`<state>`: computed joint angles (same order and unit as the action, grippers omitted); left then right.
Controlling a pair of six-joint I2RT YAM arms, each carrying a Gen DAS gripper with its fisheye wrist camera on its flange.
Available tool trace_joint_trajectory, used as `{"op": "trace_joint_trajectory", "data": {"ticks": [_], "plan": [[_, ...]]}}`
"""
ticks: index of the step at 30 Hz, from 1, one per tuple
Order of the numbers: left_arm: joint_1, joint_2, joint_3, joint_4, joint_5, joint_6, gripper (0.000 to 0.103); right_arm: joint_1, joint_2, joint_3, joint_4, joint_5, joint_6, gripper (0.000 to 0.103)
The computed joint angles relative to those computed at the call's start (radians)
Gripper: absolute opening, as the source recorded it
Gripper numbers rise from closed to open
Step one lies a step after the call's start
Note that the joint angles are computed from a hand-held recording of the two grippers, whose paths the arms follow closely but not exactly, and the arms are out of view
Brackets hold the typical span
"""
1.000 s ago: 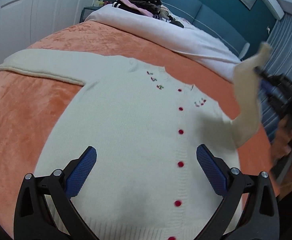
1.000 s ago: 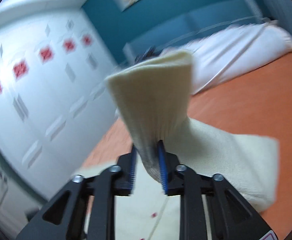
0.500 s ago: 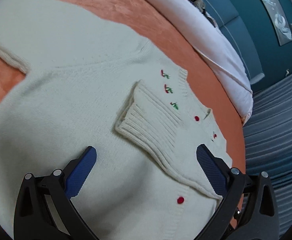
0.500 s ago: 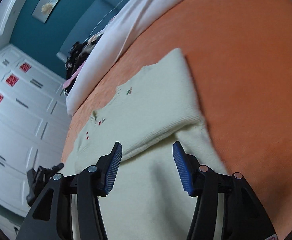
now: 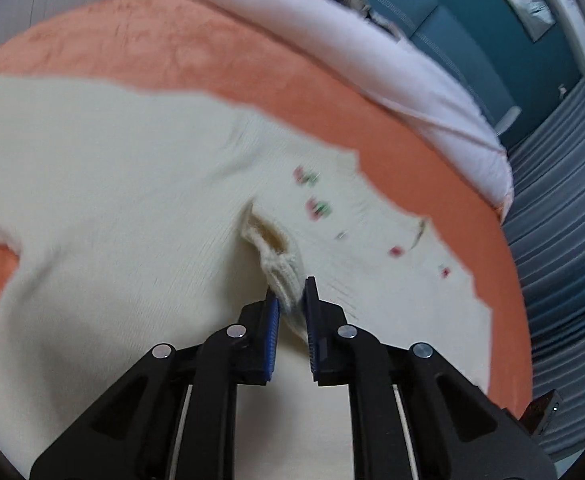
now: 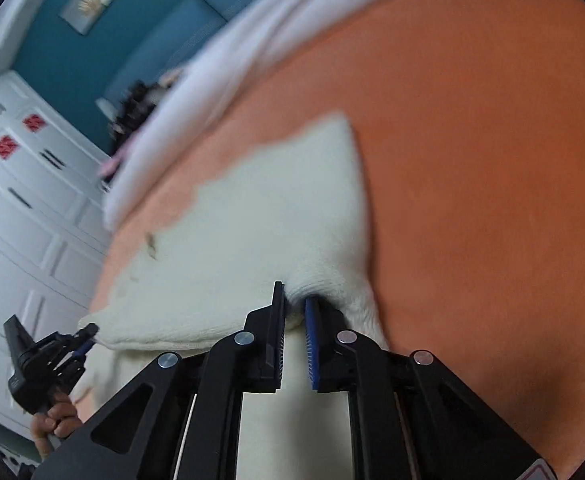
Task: Fold small clothes
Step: 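Lay the sleeve across the cardigan body with the right gripper while the left gripper grasps the other cuff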
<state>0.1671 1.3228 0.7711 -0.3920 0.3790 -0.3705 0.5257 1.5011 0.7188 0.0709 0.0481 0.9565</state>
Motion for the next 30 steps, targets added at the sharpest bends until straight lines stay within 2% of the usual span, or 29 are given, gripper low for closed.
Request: {"op": "trace_joint_trajectory", "data": {"ticks": [1, 2, 5, 6, 8, 12, 13, 14, 15, 16, 17, 18, 19, 20, 21, 22, 25, 28, 30], "plan": [[0.022, -0.01, -0.063, 0.075, 0.036, 0.003, 0.013, -0.005, -0.024, -0.055, 0.091, 0.003, 0.062, 0.006], [0.038, -0.054, -0.122, 0.144, 0.054, -0.003, 0.014, -0.01, -0.066, -0.065, 0.069, 0.003, 0.046, 0.007], [0.05, -0.083, -0.177, 0.22, 0.071, -0.042, 0.014, 0.059, -0.106, 0.015, -0.112, 0.142, 0.023, 0.009], [0.05, -0.088, -0.199, 0.256, 0.072, -0.047, 0.014, 0.1, -0.111, 0.048, -0.161, 0.219, 0.009, 0.015], [0.051, -0.097, -0.231, 0.309, 0.073, -0.052, 0.015, 0.158, -0.092, 0.107, -0.178, 0.293, -0.036, 0.016], [0.072, -0.082, -0.236, 0.346, 0.126, -0.074, 0.016, 0.199, 0.139, 0.346, -0.155, 0.209, -0.151, 0.017], [0.077, -0.075, -0.22, 0.329, 0.146, -0.075, 0.022, 0.206, 0.241, 0.455, -0.178, 0.187, -0.188, 0.017], [0.083, -0.069, -0.202, 0.31, 0.175, -0.073, 0.038, 0.218, 0.294, 0.522, -0.21, 0.172, -0.213, 0.017], [0.079, -0.059, -0.178, 0.297, 0.204, -0.079, 0.048, 0.22, 0.377, 0.623, -0.247, 0.146, -0.242, 0.018], [0.065, -0.046, -0.151, 0.283, 0.217, -0.085, 0.069, 0.221, 0.446, 0.713, -0.288, 0.126, -0.255, 0.018], [0.041, -0.028, -0.12, 0.264, 0.213, -0.091, 0.082, 0.223, 0.5, 0.785, -0.326, 0.117, -0.251, 0.018], [0.006, -0.003, -0.081, 0.232, 0.172, -0.091, 0.082, 0.227, 0.523, 0.823, -0.343, 0.117, -0.237, 0.018], [-0.02, 0.021, -0.047, 0.205, 0.139, -0.082, 0.06, 0.232, 0.525, 0.84, -0.345, 0.122, -0.224, 0.018], [-0.025, 0.054, -0.007, 0.177, 0.168, -0.072, 0.008, 0.234, 0.499, 0.81, -0.32, 0.128, -0.212, 0.018], [-0.013, 0.067, 0.023, 0.16, 0.223, -0.086, 0.01, 0.236, 0.456, 0.759, -0.292, 0.137, -0.204, 0.018], [0.007, 0.031, 0.015, 0.197, 0.271, -0.132, 0.009, 0.24, 0.409, 0.696, -0.255, 0.154, -0.192, 0.019], [0.041, -0.138, 0.009, 0.268, 0.343, -0.2, 0.009, 0.245, 0.217, 0.468, -0.167, 0.209, -0.172, 0.022], [0.054, -0.215, 0.003, 0.235, 0.331, -0.159, 0.009, 0.239, 0.127, 0.345, -0.127, 0.19, -0.165, 0.023], [0.044, -0.148, -0.025, 0.176, 0.237, -0.069, 0.01, 0.231, 0.167, 0.365, -0.191, 0.177, -0.186, 0.023]]}}
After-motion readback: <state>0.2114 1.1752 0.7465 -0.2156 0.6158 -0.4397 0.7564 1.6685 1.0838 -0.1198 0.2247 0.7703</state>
